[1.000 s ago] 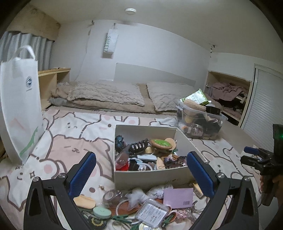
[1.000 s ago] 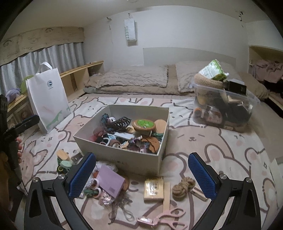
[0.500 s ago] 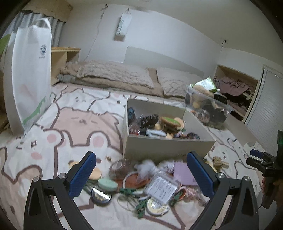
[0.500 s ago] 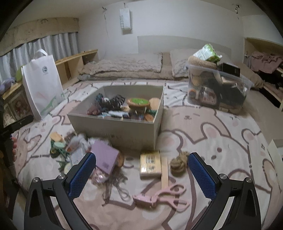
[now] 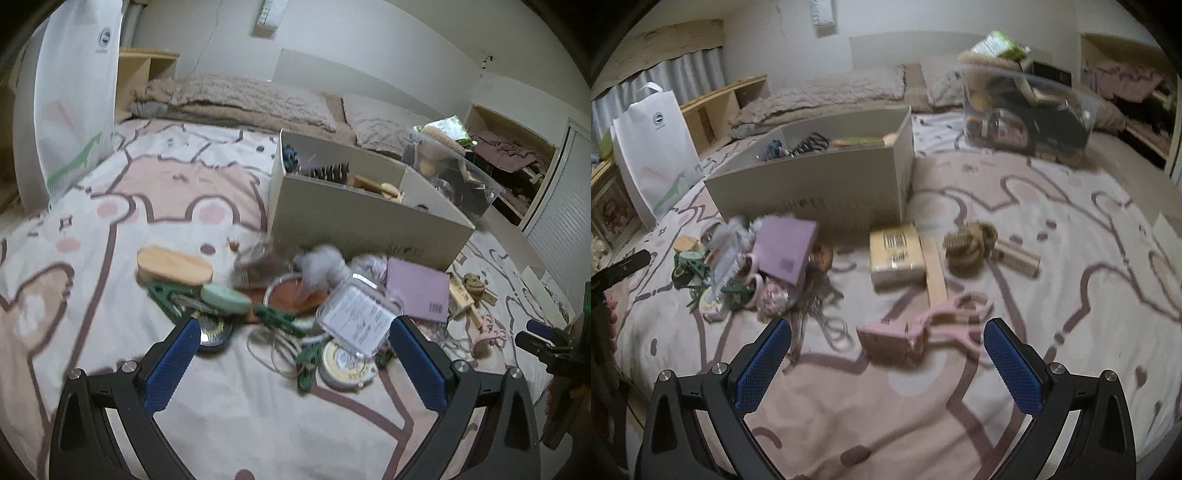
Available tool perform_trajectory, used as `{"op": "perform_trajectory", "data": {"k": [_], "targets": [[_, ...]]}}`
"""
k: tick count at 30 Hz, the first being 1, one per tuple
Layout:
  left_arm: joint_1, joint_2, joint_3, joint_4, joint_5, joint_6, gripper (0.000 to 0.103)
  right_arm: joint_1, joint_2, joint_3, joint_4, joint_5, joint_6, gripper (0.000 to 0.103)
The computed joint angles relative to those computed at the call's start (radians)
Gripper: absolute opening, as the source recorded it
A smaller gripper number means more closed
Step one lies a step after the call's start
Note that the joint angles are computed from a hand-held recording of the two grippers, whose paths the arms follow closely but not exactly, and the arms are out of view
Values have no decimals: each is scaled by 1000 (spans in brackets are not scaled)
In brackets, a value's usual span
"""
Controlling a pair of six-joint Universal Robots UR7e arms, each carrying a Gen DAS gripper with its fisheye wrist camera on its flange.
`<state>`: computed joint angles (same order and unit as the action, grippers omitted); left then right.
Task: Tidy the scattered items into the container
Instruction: 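Grasp a green clothespin with the left tool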
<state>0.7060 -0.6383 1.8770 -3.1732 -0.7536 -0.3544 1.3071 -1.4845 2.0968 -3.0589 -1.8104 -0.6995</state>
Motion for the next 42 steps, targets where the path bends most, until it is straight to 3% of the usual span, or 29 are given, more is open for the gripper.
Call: {"op": "perform_trajectory", "data": {"k": [4, 13, 18, 26, 31, 37, 42], "targets": [[5, 16, 7, 6, 1, -18, 103, -9, 14, 14, -24, -23, 9, 103], [33, 28, 25, 2, -82, -77, 99, -33, 56, 23, -59, -29, 55, 103], [43, 38, 18, 54, -98, -121, 60, -50, 75, 20, -69, -18, 95, 103], [60, 65, 5, 40, -147, -127, 26, -68, 102, 28, -136, 7, 112, 103], [73, 72, 7, 3, -166, -140, 13, -61, 135, 37, -214, -22, 85, 103], [72, 66, 27, -27, -201, -128, 10, -44, 168, 35, -271, -77, 76, 103], [61, 52, 61, -45, -225, -142, 10, -49, 165, 32, -263, -69, 82, 103]]}}
